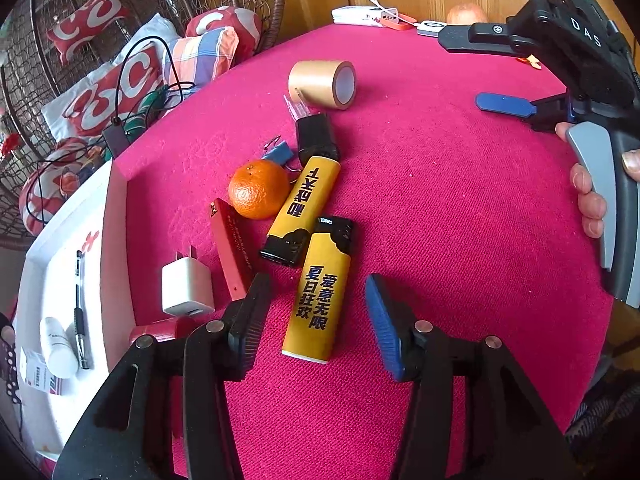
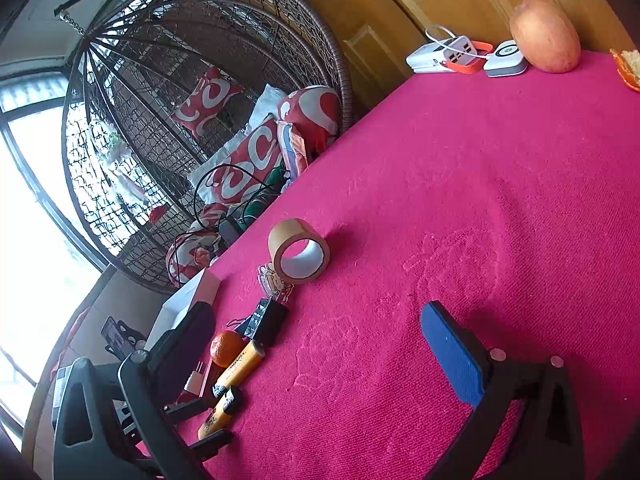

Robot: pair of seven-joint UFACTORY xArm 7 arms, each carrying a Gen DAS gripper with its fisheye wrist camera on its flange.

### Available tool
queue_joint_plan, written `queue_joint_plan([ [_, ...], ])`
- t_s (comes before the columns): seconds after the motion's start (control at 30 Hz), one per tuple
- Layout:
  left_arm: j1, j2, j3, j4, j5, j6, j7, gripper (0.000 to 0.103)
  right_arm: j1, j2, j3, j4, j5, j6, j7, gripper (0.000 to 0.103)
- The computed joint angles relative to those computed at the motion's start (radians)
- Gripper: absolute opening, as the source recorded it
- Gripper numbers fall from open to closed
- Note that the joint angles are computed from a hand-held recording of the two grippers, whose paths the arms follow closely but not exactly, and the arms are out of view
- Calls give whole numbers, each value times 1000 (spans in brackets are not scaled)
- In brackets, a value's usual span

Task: Organize rigid objects
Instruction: 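Lower the left tool onto the yellow lighter and close it, then grasp the tan tape roll with the right tool while the left tool lifts the lighter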

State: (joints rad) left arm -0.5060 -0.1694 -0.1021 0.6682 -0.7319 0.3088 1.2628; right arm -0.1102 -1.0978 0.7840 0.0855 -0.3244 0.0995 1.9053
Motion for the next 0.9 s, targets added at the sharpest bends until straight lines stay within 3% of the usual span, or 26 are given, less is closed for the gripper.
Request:
queue_joint_plan([
  [0.2, -8, -16, 12, -12, -50, 14, 41, 45, -2, 9, -9, 2, -3, -2, -11, 103],
  [0.23, -8, -17, 18, -8, -57, 38, 46, 41, -2, 9, -9, 1, -2, -2, -11, 103],
  [0.27, -3, -17, 25, 3, -63, 82, 46, 29, -4, 10, -8, 2, -2, -2, -11, 103],
  [0.3, -8, -17, 41, 11, -65, 120, 39, 23, -4, 10, -8, 1, -1, -4, -11, 103],
  [0.4, 12, -33, 26, -3, -115, 119, 69, 23, -9, 12, -13, -3, -7, -34, -26, 103],
  [0.53, 34, -68, 49, 3, -176, 198, 87, 23, -15, 44, -81, 74, -50, 37, -189, 103],
  [0.67, 52, -108, 74, 9, -259, 243, 122, 22, -107, 208, -131, 240, -120, 100, -414, 103],
  [0.8, 75, -149, 92, 4, -313, 271, 152, 22, -248, 412, -103, 353, -194, 92, -536, 103],
  [0.83, 81, -150, 94, 5, -317, 272, 154, 22, -267, 459, -106, 364, -205, 71, -548, 101],
  [0.9, 97, -139, 98, 16, -313, 284, 147, 22, -262, 555, -141, 381, -208, 45, -584, 85],
])
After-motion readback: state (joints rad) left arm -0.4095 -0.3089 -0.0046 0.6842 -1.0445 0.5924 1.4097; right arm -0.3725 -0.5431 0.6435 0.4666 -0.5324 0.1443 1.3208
